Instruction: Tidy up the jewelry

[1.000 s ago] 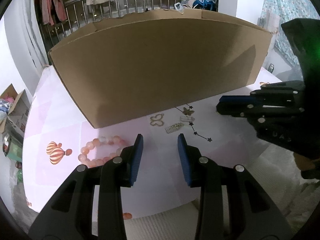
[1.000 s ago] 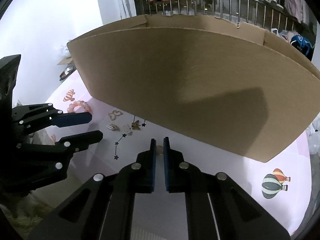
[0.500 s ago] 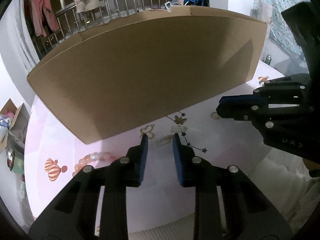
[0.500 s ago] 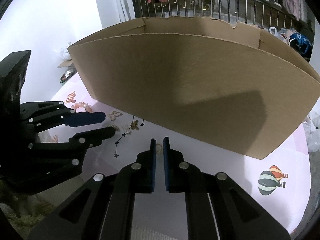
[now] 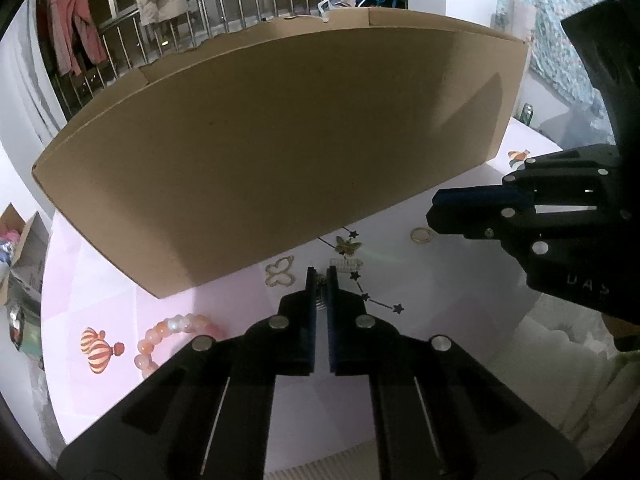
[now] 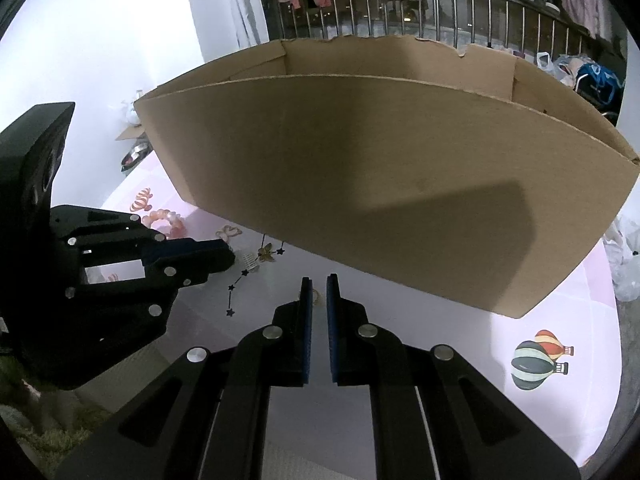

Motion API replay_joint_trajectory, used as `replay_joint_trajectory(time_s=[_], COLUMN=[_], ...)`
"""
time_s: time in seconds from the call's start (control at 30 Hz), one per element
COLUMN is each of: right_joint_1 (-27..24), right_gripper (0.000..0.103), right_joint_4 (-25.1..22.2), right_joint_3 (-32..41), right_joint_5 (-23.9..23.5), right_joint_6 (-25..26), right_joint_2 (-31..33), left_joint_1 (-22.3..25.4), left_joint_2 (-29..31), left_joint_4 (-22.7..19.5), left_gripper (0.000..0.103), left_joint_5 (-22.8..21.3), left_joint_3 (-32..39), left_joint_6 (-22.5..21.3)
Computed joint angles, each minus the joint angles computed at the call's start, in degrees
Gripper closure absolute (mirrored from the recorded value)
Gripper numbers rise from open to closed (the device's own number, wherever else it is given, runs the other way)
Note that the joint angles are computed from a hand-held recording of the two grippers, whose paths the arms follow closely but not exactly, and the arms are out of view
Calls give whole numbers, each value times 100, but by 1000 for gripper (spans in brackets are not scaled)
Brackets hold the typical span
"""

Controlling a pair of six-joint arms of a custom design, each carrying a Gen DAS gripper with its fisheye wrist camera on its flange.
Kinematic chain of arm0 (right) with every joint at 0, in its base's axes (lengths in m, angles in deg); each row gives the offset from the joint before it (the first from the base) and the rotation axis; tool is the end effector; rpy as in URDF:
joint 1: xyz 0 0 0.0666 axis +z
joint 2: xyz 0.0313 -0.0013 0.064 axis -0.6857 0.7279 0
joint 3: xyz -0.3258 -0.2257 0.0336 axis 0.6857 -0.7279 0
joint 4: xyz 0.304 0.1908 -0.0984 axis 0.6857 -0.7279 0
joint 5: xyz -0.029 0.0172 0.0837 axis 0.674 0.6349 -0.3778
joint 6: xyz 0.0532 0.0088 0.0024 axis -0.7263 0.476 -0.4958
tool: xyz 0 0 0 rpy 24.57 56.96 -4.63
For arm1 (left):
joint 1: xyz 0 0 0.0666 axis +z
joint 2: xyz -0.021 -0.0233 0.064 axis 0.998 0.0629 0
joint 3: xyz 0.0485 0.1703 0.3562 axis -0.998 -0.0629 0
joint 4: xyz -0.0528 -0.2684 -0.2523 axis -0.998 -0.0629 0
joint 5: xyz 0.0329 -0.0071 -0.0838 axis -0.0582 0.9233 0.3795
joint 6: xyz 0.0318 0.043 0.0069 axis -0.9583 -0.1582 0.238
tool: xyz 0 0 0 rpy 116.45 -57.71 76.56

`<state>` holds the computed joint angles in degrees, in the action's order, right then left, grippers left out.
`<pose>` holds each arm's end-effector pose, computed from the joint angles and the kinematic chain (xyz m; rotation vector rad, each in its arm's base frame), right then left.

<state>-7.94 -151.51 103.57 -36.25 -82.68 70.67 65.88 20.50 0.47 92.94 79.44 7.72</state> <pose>0.2855 0.1861 0.5369 0.1232 2.3766 0.1092 0.3781 -0.1536 0.5329 1.1604 2.1676 -0.3176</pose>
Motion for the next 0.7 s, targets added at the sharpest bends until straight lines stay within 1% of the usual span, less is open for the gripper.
replay_joint_trajectory(time_s=[0.17,0.2,0.27,0.3,0.33,0.6,0.7], right_joint_1=[4,18,37,62,64,46,86], right_gripper=[95,94,89,82,78,77,78], right_joint_4=[-1,-11,-80,-109,-133,-130,-86], right_joint_3=[21,23,28,18,3,19,8], right_joint_5=[39,69,58,116,125,-2,100], right_joint_6=[39,52,81,85,100,48,65], right_joint_2=[-64,-74,-73,-69,-73,98,142], left_joint_1=[46,101,159,186,216,221,222], left_joint_2=[-33,-61,-46,-51,-75,-85,-84], left_joint_4=[-10,-20,-56,-72,-62,-28,-29], left_gripper=[100,100,100,100,100,100,100], left_joint_5=[-14,14,47,68,69,8,-5], left_joint_3=[-11,-40,4,9,-21,-17,-17], left_joint_6=[65,51,102,134,154,295,308])
